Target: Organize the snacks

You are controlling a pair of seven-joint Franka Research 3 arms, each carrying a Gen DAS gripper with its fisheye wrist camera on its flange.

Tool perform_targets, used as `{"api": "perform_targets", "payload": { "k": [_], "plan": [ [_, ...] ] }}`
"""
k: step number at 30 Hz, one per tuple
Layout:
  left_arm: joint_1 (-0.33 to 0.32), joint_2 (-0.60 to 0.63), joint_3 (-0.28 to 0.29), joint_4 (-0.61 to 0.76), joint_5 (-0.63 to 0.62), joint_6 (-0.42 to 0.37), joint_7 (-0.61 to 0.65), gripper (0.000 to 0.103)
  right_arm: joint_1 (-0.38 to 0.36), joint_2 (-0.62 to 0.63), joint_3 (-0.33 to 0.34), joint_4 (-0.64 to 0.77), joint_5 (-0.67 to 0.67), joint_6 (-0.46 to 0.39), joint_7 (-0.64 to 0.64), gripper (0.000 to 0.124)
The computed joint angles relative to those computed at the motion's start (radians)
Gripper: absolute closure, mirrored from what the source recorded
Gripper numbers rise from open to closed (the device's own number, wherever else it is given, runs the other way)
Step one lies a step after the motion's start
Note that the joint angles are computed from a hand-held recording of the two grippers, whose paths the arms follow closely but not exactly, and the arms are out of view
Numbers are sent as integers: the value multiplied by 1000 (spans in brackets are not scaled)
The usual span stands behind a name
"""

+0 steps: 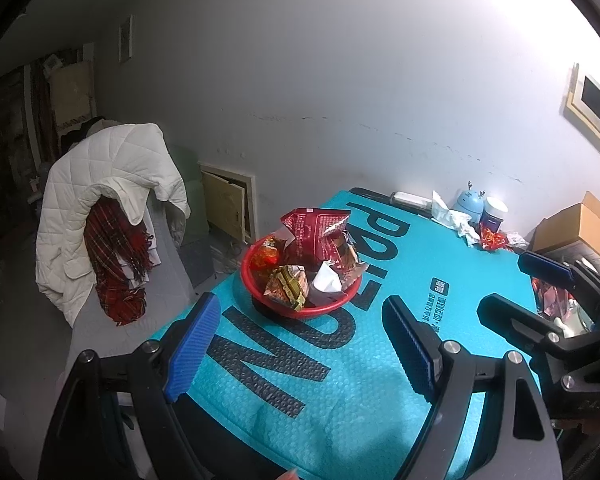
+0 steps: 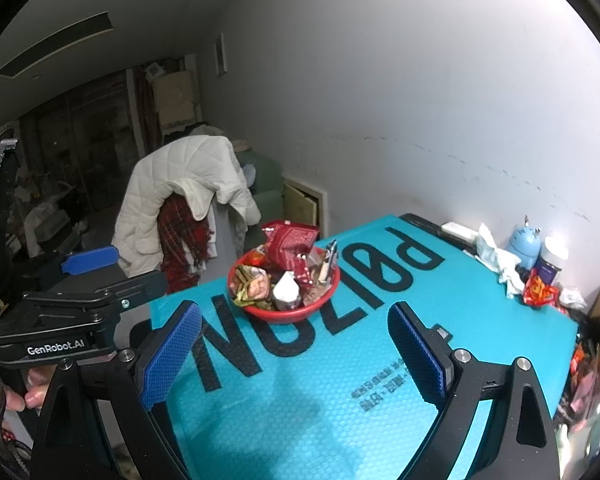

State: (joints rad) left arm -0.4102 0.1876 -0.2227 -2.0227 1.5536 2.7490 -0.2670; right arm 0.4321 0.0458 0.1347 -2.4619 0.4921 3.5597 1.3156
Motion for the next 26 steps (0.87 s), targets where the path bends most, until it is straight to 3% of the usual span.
{"api": "perform_targets", "payload": {
  "k": [22, 26],
  "plan": [
    [-6, 10, 4, -2, -80, -18, 96, 20, 36, 21, -6, 41, 160, -17, -125, 28],
    [-7, 31, 9, 13, -88, -10, 125, 20, 70, 34, -16, 70, 283, -18, -227, 28]
  ]
}}
